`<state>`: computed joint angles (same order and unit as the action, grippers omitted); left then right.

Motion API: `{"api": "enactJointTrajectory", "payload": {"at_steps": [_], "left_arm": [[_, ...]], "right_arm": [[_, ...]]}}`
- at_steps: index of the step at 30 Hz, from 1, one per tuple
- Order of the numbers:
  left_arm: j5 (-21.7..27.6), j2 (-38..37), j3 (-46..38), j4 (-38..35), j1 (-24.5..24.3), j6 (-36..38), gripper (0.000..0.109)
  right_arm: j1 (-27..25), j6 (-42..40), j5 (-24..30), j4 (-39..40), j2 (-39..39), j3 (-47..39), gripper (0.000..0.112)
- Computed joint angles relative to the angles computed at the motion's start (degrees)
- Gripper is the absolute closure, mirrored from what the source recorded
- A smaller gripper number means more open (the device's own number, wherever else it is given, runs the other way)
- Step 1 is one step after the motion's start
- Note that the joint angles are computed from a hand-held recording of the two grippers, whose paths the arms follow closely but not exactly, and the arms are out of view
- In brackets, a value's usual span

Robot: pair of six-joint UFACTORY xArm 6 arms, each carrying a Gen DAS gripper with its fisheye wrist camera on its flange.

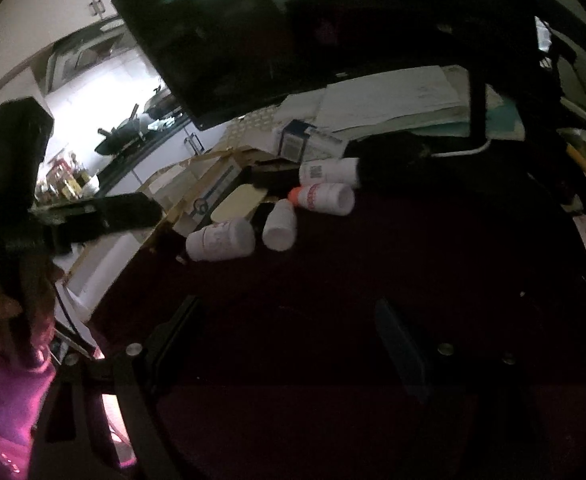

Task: Organize objects
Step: 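Move both tools back over the desk toward the white bottles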

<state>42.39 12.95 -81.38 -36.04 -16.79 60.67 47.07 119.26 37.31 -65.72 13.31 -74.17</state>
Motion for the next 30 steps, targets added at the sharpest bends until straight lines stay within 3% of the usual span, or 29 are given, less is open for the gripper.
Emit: {"api": "enactJointTrajectory", "payload": {"at_steps": [3,9,13,17,18,19,20,22,30], "left_arm": [[-2.48,0.74,0.74,2.62,-1.28,0.34,0.027],[-6.77,2.06,1.66,9.13,-3.14,-2.53,0.027],[-6.37,3.42,0.96,13.34,-3.79,-5.05,0.028],[-7.04,4.27,1.45,18.14,-4.74,-6.43,0.041],[-6.75,4.55,1.25,18.79,-4.84,-6.47,0.051],[-5.35,5.0,0.43,18.78,-4.7,-6.6,0.067],[-2.15,5.81,-1.35,17.98,-4.29,-6.47,0.071],[2.22,6.79,-3.57,16.08,-3.55,-6.32,0.073],[3.9,6.41,-3.48,15.07,-3.36,-7.78,0.073]], "right_arm": [[0.57,-0.11,2.17,-0.06,-0.94,0.73,0.025],[0.18,2.41,1.63,-1.87,-2.06,2.33,0.025],[-0.28,2.33,0.99,-1.88,-1.99,2.43,0.025],[-0.6,2.78,0.39,-1.99,-2.0,2.67,0.025],[-0.72,2.91,0.14,-2.03,-1.95,2.73,0.025],[-0.79,3.07,-0.01,-2.05,-1.89,2.76,0.025],[-0.8,3.17,-0.09,-2.1,-1.85,2.76,0.025],[-0.77,3.37,-0.14,-2.12,-1.9,2.88,0.025],[-0.72,3.58,0.46,-1.85,-2.33,3.4,0.025]]}}
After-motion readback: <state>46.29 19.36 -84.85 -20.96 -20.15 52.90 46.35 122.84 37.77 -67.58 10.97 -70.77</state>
